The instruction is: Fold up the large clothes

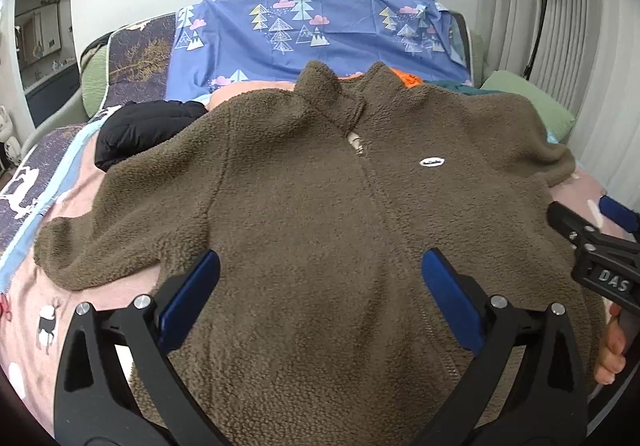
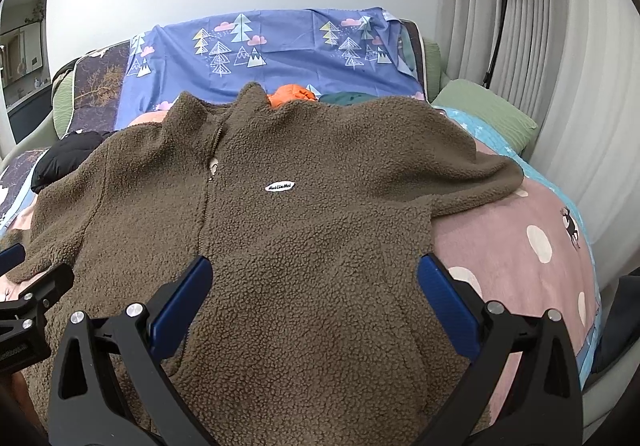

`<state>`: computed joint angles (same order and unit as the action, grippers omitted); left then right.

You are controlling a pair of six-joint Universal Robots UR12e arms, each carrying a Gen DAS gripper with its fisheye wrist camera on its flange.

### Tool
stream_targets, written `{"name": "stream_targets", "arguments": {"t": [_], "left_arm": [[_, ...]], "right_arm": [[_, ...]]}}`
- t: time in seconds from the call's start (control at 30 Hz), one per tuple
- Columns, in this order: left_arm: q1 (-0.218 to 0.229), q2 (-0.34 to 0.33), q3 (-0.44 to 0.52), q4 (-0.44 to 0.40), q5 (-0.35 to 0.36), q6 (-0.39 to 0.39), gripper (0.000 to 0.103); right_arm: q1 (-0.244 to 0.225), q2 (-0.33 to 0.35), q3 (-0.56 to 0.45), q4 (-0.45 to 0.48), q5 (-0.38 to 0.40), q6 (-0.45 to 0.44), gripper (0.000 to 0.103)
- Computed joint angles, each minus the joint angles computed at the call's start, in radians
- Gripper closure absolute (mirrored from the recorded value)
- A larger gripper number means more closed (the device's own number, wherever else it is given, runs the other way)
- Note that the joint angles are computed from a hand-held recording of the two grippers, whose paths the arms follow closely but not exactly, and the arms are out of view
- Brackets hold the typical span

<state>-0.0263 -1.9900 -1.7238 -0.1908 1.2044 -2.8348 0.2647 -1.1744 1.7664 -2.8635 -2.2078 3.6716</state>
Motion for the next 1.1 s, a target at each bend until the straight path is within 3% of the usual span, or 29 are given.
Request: {"name": "stream_targets", "arguments": {"t": [0.43,0.63,0.73,0.87,1.1], "left_arm": [[0.014,-0.012,0.016,-0.046,-0.032,-0.005,0.002],[0.02,-0.011,0.018,-0.055,-0.05,0.011,0.002],[0.015,-0.011,0.021,-0.059,-0.023,0.004,0.002],[0.031,-0.013,0.013,-0.067,-0.105,-0.002,0.002],[0.041,-0.026,0.026,-0.09,-0.127,-0.02,0.002]], "right_arm": [[0.0,0.0,0.014,-0.04,0.007,-0.033,0.001],[-0.006,0.005,0.002,0.011,0.017,-0.001,0.001],[0.001,0.011,-0.01,0.025,0.004,-0.017,0.001],[0.011,0.023,-0.027,0.035,-0.01,-0.05,0.001],[0.011,0.037,-0.051,0.076,-0.005,-0.057,0.001]]}}
